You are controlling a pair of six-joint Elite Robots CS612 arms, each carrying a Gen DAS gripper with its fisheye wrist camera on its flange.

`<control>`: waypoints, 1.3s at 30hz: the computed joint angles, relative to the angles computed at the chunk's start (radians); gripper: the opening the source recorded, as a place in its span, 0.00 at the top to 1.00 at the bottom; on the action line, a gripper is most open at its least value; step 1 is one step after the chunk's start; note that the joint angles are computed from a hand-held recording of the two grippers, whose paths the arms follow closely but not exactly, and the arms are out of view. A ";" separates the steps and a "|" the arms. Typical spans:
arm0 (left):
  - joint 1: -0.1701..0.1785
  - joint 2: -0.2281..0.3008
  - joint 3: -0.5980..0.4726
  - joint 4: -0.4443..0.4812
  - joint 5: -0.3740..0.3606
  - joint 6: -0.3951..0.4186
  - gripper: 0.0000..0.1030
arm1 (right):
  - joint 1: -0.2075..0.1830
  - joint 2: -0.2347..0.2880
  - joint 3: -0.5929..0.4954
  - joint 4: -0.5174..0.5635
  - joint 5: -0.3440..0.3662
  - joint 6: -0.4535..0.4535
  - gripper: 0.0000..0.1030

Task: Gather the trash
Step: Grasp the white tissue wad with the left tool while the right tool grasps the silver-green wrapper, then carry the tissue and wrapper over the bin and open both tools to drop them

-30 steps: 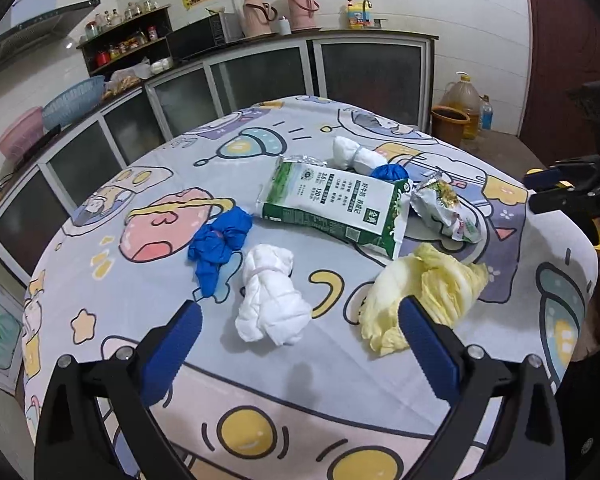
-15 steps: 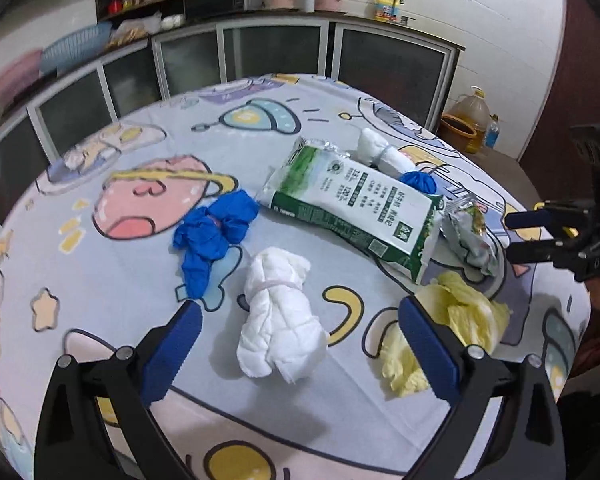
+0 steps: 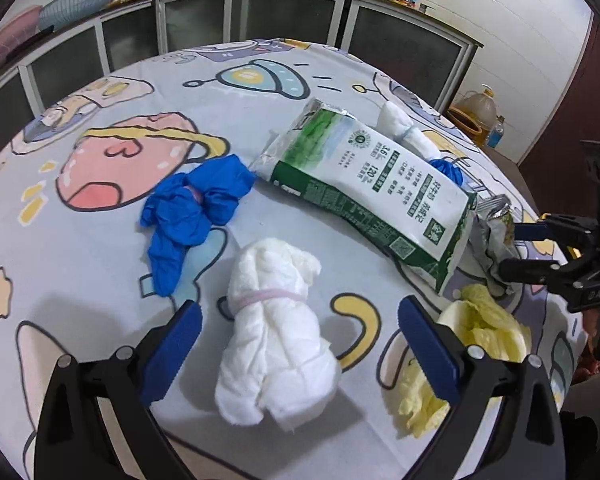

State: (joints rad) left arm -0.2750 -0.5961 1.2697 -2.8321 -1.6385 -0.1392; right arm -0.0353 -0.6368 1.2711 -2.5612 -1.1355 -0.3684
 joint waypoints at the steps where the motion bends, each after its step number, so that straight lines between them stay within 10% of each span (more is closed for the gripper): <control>1: 0.000 0.004 -0.006 0.004 0.000 -0.006 0.08 | 0.001 0.004 -0.009 0.016 0.005 -0.001 0.29; 7: -0.003 0.014 -0.019 0.027 0.034 -0.012 0.66 | 0.002 0.009 -0.015 0.036 0.011 -0.012 0.64; 39: -0.025 -0.190 0.308 -0.286 0.108 -0.110 0.69 | -0.083 -0.150 0.230 -0.193 0.137 0.032 0.76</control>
State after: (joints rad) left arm -0.3000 -0.7862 1.5777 -3.1177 -1.5301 -0.2496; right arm -0.1185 -0.7866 1.5007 -2.7543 -0.9990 -0.3359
